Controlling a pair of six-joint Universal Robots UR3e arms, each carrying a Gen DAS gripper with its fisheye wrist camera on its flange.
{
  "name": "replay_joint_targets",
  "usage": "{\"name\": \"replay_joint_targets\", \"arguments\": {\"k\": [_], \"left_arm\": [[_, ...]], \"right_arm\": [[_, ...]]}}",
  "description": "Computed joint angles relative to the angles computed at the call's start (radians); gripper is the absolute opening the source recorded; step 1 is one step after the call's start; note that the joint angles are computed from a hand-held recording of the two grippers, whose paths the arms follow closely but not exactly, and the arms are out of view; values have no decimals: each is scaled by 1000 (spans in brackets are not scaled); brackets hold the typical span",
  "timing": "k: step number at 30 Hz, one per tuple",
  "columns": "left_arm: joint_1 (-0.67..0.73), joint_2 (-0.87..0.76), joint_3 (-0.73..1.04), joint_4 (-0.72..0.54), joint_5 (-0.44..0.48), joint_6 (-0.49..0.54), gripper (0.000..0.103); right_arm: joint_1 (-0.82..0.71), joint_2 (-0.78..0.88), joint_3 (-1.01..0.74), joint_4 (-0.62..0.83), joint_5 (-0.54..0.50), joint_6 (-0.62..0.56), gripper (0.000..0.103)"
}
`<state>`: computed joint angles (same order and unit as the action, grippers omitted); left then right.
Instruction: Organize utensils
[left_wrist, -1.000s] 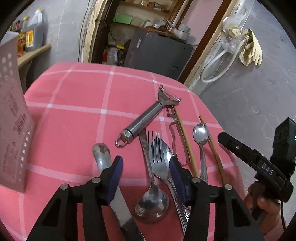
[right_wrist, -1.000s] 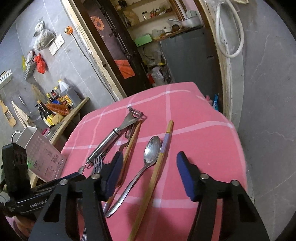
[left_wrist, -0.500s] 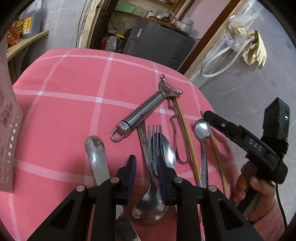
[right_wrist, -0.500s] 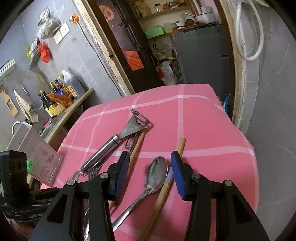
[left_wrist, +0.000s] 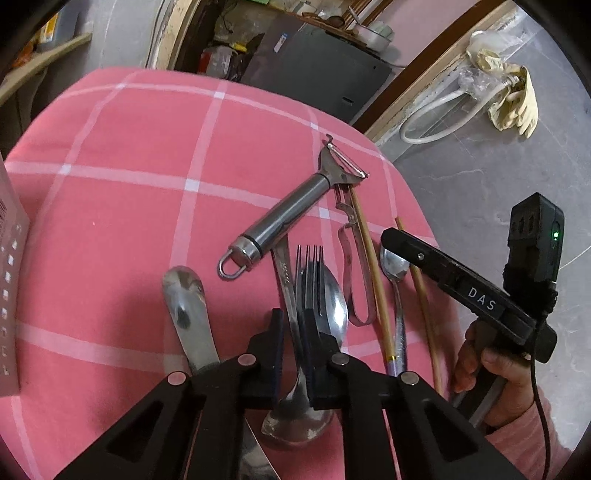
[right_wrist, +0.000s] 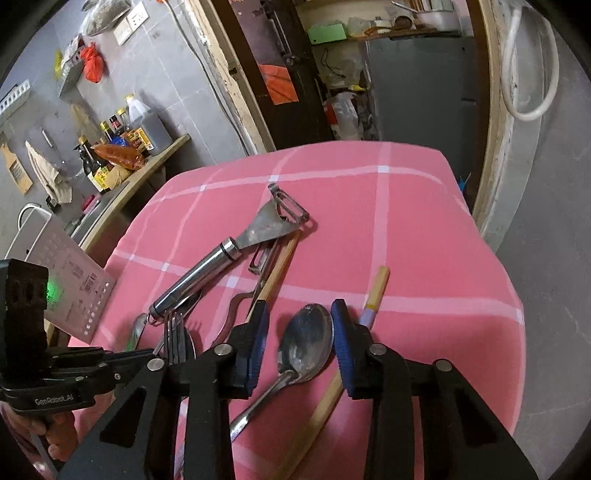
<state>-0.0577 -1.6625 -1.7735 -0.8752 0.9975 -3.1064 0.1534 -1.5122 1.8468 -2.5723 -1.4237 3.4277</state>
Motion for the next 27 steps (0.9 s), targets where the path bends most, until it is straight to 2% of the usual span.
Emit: {"name": "replay_joint_targets", "arguments": {"k": [6, 8, 9, 10, 14, 18, 21, 27], "left_arm": [[9, -48, 104, -187, -51, 82, 8], [22, -73, 137, -235, -77, 91, 7], [28, -82, 148, -252, -86, 95, 7], [31, -93, 164, -272, -95, 96, 7], [31, -98, 189, -318, -94, 94, 5], [43, -31, 126, -313, -108, 108, 5], [52, 49, 61, -299, -117, 126, 5], [85, 205, -37, -266, -148, 154, 5]], "right_arm": [[-23, -24, 0, 79, 51, -21, 26], [-17, -4, -38, 121, 42, -20, 18], [-20, 7, -48, 133, 54, -21, 6], [-25, 18, -55, 151, 79, -14, 7], [-51, -35, 42, 71, 135, 43, 3], [-55, -101, 134, 6, 156, 98, 2], [-38, -160, 184, -38, 125, 136, 2], [68, -256, 171, -33, -56, 192, 2]]}}
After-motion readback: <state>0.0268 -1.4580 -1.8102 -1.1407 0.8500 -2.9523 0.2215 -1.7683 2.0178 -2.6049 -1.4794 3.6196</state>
